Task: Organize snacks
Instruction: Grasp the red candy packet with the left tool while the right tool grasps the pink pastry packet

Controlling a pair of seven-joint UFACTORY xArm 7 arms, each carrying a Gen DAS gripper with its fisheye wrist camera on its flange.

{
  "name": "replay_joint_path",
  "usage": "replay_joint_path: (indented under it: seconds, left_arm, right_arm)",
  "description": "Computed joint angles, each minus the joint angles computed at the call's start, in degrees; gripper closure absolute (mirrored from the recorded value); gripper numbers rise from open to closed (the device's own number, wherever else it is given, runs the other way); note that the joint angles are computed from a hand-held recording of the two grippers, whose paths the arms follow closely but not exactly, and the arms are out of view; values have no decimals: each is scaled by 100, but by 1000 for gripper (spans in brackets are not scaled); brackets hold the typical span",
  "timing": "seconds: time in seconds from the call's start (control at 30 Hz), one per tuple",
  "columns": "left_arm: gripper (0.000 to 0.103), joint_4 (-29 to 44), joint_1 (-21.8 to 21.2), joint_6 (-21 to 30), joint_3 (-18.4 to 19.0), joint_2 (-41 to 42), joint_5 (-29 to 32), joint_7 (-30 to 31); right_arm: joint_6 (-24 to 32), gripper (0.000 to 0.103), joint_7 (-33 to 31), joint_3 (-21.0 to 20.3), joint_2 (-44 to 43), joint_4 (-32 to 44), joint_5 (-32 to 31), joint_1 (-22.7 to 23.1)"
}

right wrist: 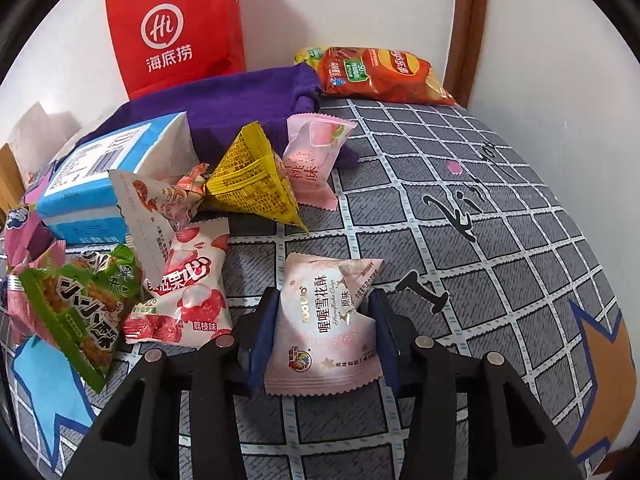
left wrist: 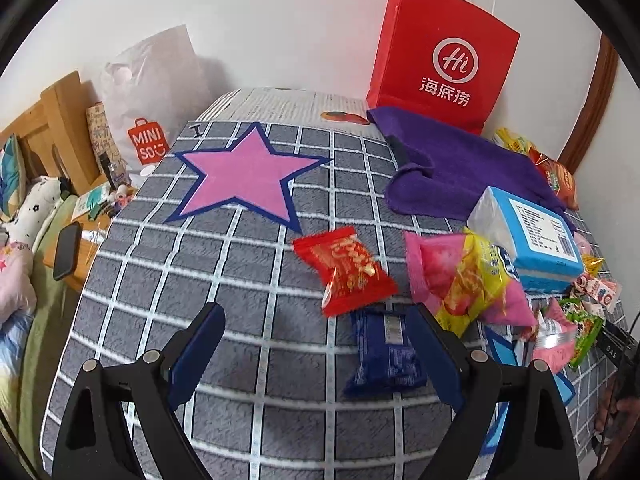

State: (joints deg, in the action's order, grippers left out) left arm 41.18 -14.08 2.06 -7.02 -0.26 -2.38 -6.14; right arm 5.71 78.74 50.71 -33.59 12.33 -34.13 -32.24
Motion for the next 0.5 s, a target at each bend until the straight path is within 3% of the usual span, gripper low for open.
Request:
replay_joint_path:
  seconds: [0.07,0.13,0.3,0.37,0.4,0.43,0.5]
  left_arm:
    - [12,212,-1,97,81,176,967,-804]
    - [13,406,-45,179,127,352,1299,-1086]
    - [18,921,-123,408,118,837,1127,-1082]
    - [22,1089,-348,462,371,987,1457,-1440]
    - [30,1170,-470,484,516,1066,1625,-1650]
    - [35,1233,-416,503,462,1136,1561,-1620]
    - [36,1352,-52,569,51,1281,966,-1099]
  right_arm:
    - [-67,58,9,30,14,-1,-22,-81]
    - [-238,57,-14,5,15,-58,5,-146]
    - [-159,57,-142,160,0,-16,167,-225]
    - [-274,57,-166,140,2,-58,191,-260]
    - [-347,57,-179,143,0,-85,227,-290]
    - [-334,57,-210,171,-4,-80,273,-303]
    - [-204,57,-248,295,-5,-12,320,-351]
